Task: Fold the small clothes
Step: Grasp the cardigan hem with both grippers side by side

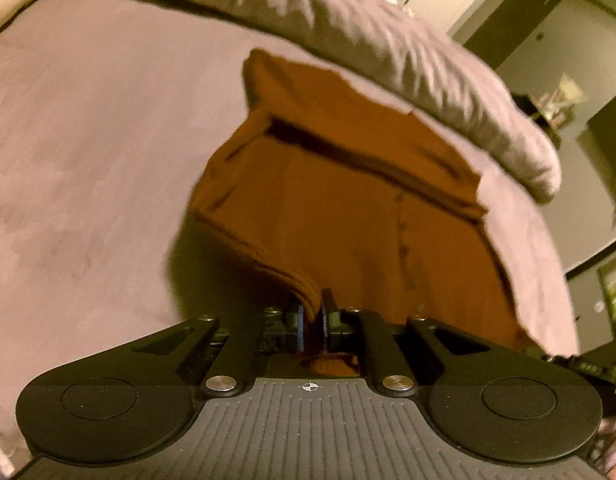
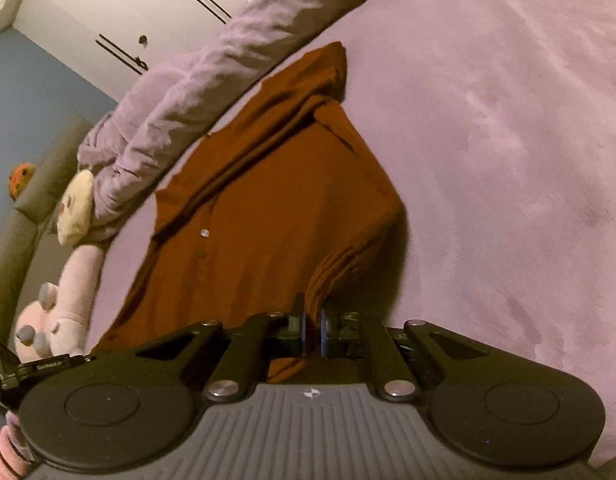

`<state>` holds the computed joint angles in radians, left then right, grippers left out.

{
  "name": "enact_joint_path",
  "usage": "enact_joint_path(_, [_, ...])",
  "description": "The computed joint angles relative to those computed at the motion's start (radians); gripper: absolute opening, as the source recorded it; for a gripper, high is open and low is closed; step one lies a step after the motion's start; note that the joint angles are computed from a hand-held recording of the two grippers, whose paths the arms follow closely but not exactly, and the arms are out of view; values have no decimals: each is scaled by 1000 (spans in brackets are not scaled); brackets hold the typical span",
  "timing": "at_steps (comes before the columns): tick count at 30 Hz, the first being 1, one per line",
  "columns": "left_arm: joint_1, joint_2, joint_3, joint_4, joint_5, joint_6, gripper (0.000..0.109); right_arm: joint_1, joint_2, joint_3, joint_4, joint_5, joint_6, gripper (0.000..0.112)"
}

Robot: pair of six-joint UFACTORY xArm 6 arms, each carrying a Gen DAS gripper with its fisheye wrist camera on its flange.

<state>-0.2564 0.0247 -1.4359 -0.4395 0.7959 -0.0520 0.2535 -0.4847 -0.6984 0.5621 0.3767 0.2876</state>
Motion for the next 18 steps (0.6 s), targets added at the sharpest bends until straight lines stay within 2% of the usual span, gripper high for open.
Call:
enact_joint_path(4, [5, 74, -105, -5, -14, -22, 10, 1, 70, -67, 115, -27, -76, 5])
enact_joint_path(8, [13, 172, -237, 14, -53, -73, 10, -4, 180, -184, 139, -68, -130, 5])
enact_joint_path(13, [26, 336, -450, 90, -57, -191, 9, -27, 354, -365, 74, -116, -113, 5])
enact_joint_path(16, [26, 453, -611, 153, -14, -237, 9, -44, 456, -471, 5, -133, -67, 5])
enact_joint_path(18, [26, 528, -719, 180, 25, -244, 9, -57, 519, -538, -87, -132, -9, 5])
